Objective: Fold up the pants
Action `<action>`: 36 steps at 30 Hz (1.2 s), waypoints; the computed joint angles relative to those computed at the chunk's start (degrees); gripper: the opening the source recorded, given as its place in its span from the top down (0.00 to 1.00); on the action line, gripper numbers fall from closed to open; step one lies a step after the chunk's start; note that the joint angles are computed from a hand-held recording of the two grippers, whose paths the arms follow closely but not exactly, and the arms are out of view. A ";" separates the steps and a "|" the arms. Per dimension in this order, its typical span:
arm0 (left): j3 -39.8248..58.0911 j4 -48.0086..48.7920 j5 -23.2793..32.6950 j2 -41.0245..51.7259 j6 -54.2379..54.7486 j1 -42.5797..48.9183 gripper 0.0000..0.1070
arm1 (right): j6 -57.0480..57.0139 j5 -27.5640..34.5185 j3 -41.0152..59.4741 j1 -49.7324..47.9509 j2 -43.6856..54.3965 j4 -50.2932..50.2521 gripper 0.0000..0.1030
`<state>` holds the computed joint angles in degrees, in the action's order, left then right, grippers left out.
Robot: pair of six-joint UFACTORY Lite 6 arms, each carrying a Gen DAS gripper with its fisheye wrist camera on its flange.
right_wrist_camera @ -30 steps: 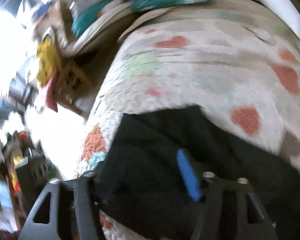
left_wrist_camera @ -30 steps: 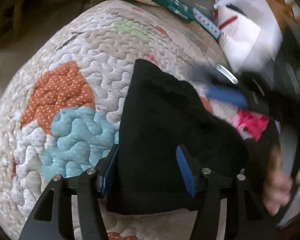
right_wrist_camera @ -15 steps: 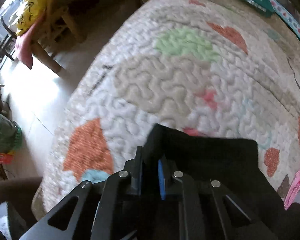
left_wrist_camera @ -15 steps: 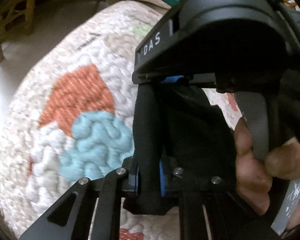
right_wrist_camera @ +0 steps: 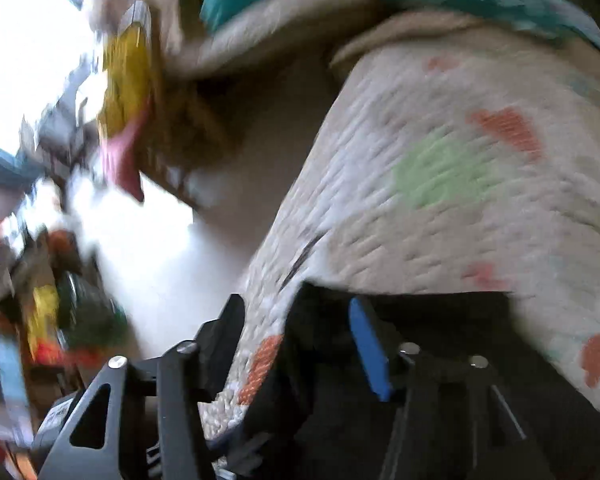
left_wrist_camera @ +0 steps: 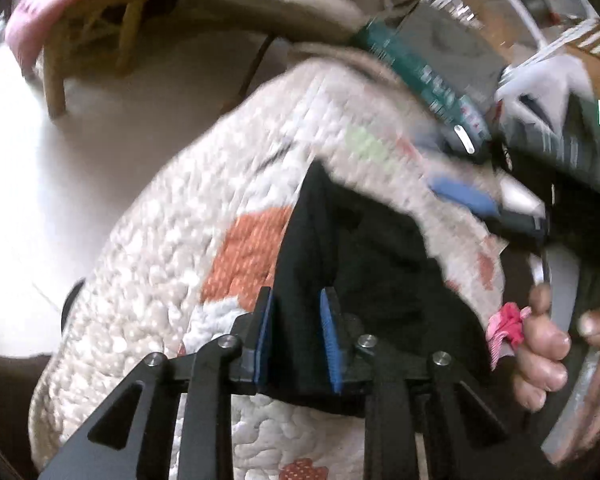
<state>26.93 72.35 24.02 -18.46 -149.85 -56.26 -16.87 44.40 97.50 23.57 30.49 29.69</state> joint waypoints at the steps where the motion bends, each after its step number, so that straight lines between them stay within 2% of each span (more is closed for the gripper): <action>1: 0.06 0.07 3.26 -0.83 -0.25 -2.58 0.80 | -1.28 -1.28 -3.78 -2.74 -4.08 0.82 0.41; 3: 4.50 0.91 5.26 2.30 3.38 -1.30 0.80 | -3.14 -2.16 -9.95 -8.02 -11.32 -0.83 0.41; 5: 9.19 4.26 4.37 8.67 2.36 -2.50 0.80 | -4.30 -3.29 -15.62 -12.31 -16.99 -3.92 0.45; 7: 13.03 7.65 1.06 15.06 0.88 -2.70 0.80 | -7.46 -1.82 -18.27 -15.54 -18.66 -0.44 0.59; 9: 17.57 4.16 -2.18 21.66 5.96 -2.39 0.80 | -12.33 -0.14 -20.96 -17.86 -18.55 5.81 0.60; 11: 19.53 -3.43 -2.29 25.34 13.13 -2.87 0.80 | -16.89 -0.28 -25.38 -18.31 -19.02 11.89 0.60; 14: 17.24 -1.78 -3.48 24.33 10.86 -2.08 0.79 | -20.31 -1.96 -30.81 -16.63 -17.23 17.50 0.60; 17: 15.19 0.87 -5.28 22.85 7.09 -1.63 0.79 | -16.20 -8.03 -36.30 -15.65 -17.52 10.01 0.60; 19: 17.09 -2.22 -4.30 24.39 9.77 -2.21 0.79 | -18.93 -10.02 -40.15 -18.59 -18.82 11.17 0.60; 21: 17.78 -3.20 -3.11 24.06 11.05 -2.94 0.79 | -21.89 -7.67 -43.12 -23.69 -22.28 15.39 0.58; 26: 16.83 0.79 2.03 20.19 6.87 -6.90 0.74 | -26.22 -5.59 -50.86 -34.91 -36.90 15.95 0.54; 28: 17.53 1.12 2.42 20.57 6.83 -7.18 0.72 | -28.91 -5.60 -54.20 -41.91 -43.76 15.19 0.44; 30: 18.10 2.10 1.64 21.03 5.88 -7.05 0.71 | -33.53 -3.87 -56.75 -51.10 -48.50 17.44 0.40; 33: 19.45 2.22 1.53 22.18 7.12 -7.68 0.70 | -39.72 -0.21 -56.15 -63.55 -47.05 21.75 0.38; 36: 20.80 6.50 0.64 23.34 6.30 -8.90 0.67 | -42.76 2.47 -56.27 -70.83 -43.14 24.13 0.37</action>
